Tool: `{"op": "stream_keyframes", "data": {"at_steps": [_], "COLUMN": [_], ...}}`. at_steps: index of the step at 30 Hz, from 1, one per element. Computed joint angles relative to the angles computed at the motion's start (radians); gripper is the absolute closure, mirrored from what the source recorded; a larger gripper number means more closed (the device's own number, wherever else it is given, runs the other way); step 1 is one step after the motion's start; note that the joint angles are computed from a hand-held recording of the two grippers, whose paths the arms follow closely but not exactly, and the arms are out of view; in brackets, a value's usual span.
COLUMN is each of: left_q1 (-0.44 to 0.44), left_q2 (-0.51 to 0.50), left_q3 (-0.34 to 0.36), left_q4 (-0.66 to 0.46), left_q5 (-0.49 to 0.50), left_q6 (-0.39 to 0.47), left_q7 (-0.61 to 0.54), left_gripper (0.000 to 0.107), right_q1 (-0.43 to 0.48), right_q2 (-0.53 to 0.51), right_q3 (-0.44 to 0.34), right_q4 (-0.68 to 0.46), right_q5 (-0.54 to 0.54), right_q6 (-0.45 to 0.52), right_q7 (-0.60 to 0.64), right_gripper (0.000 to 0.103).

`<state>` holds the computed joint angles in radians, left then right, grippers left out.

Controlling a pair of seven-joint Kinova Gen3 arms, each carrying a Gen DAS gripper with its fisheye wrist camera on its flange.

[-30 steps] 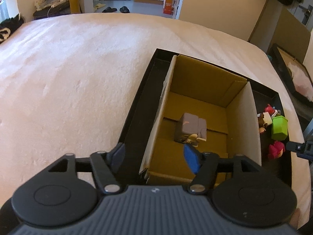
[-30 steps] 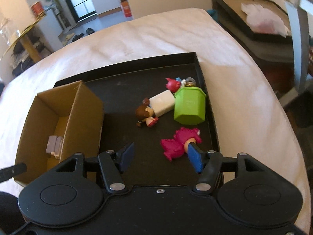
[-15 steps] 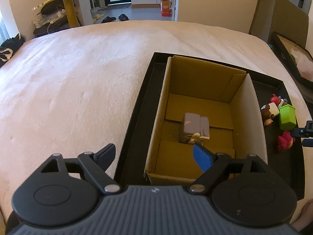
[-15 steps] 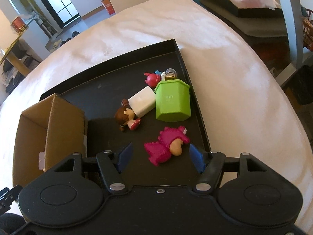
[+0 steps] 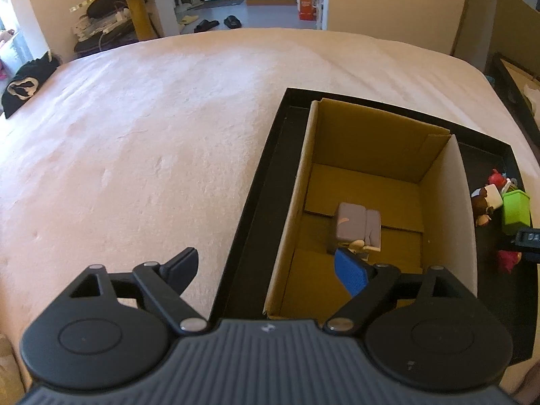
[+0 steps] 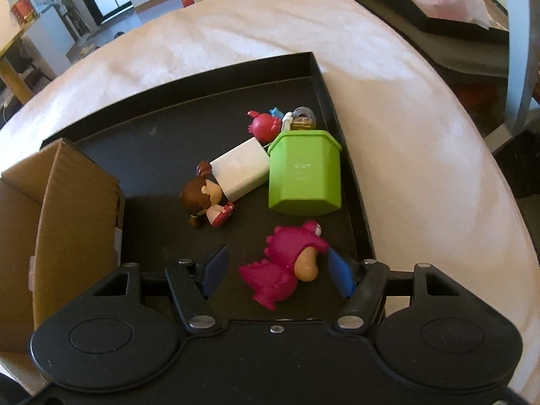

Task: Organize rigid objects
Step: 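Lower the right gripper onto the pink dinosaur figure and close it, then lift the pink dinosaur with the right gripper over the cardboard box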

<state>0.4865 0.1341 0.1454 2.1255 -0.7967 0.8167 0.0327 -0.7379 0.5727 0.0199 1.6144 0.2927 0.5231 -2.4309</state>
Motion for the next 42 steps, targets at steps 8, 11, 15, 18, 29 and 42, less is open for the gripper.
{"op": "stream_keyframes", "data": {"at_steps": [8,11,15,18,29,42], "left_q1": [-0.012,-0.010,-0.010,-0.005,0.010,-0.038], "left_q2": [0.002,0.002,0.001,-0.003,-0.006,-0.033], "left_q3": [0.002,0.003,0.003,0.003,0.016,0.001], "left_q4": [-0.017,-0.013,-0.012,-0.004,0.016,0.059], "left_q5": [-0.013,-0.018,-0.015,-0.030,-0.078,-0.057], "left_q6": [0.039,0.037,0.032,0.026,0.027,-0.093], "left_q7": [-0.086,-0.103,-0.121,-0.107,-0.064,-0.103], "left_gripper": [0.021,0.021,0.021,0.021,0.021,0.048], "right_q1": [-0.056,-0.069,-0.079,-0.093,-0.146,-0.306], "right_q2": [-0.003,-0.033,-0.066,-0.079,-0.137,-0.175], "right_q3": [0.048,0.061,0.055,0.057,0.070,0.244], "right_q4": [0.008,0.039,0.069,0.081,0.095,0.173], "right_q5": [0.063,0.094,0.127,0.154,0.265,0.366], "right_q6": [0.024,-0.010,-0.046,-0.065,-0.126,-0.408], "right_q7": [-0.048,-0.097,-0.122,-0.132,-0.153,-0.144], "right_gripper": [0.049,0.050,0.049,0.049,0.049,0.049]}}
